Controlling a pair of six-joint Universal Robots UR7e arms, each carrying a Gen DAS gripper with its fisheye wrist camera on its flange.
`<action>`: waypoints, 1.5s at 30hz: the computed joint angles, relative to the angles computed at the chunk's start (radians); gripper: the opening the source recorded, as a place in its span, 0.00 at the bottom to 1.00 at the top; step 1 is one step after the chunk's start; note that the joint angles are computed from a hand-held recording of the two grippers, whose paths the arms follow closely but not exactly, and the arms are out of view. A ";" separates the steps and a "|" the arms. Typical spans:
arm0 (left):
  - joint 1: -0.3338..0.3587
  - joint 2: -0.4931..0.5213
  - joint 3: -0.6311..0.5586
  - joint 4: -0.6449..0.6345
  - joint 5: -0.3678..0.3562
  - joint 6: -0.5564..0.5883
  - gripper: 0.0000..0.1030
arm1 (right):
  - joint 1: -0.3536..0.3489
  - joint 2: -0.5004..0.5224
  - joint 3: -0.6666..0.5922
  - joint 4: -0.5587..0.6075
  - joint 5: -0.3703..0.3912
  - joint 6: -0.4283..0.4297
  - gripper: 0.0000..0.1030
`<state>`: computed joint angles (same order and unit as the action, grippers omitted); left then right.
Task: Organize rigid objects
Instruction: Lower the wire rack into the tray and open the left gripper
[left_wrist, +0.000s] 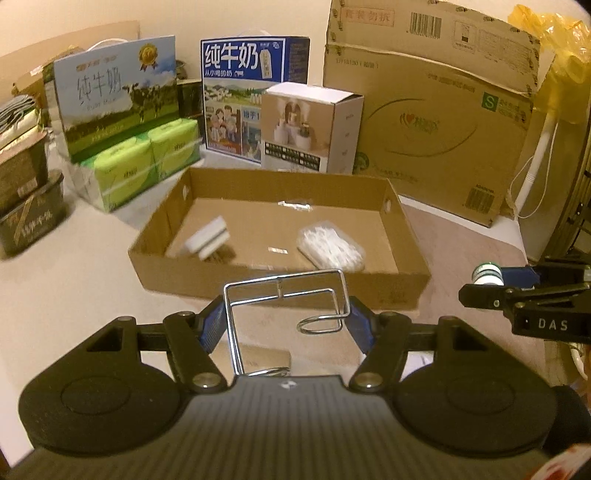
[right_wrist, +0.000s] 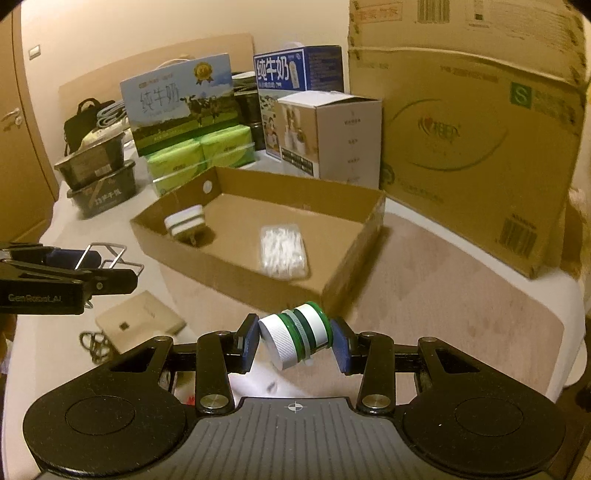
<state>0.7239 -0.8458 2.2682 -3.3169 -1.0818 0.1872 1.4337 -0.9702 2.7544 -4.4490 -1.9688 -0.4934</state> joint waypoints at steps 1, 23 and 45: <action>0.003 0.003 -0.015 0.009 0.002 0.014 0.63 | 0.004 -0.024 -0.014 0.039 -0.003 -0.001 0.40; 0.087 0.148 -0.320 0.172 -0.036 0.201 0.63 | -0.015 -0.178 -0.291 0.519 0.011 -0.019 0.40; 0.091 0.162 -0.299 0.096 -0.014 0.183 0.74 | -0.046 -0.157 -0.303 0.550 0.008 -0.016 0.40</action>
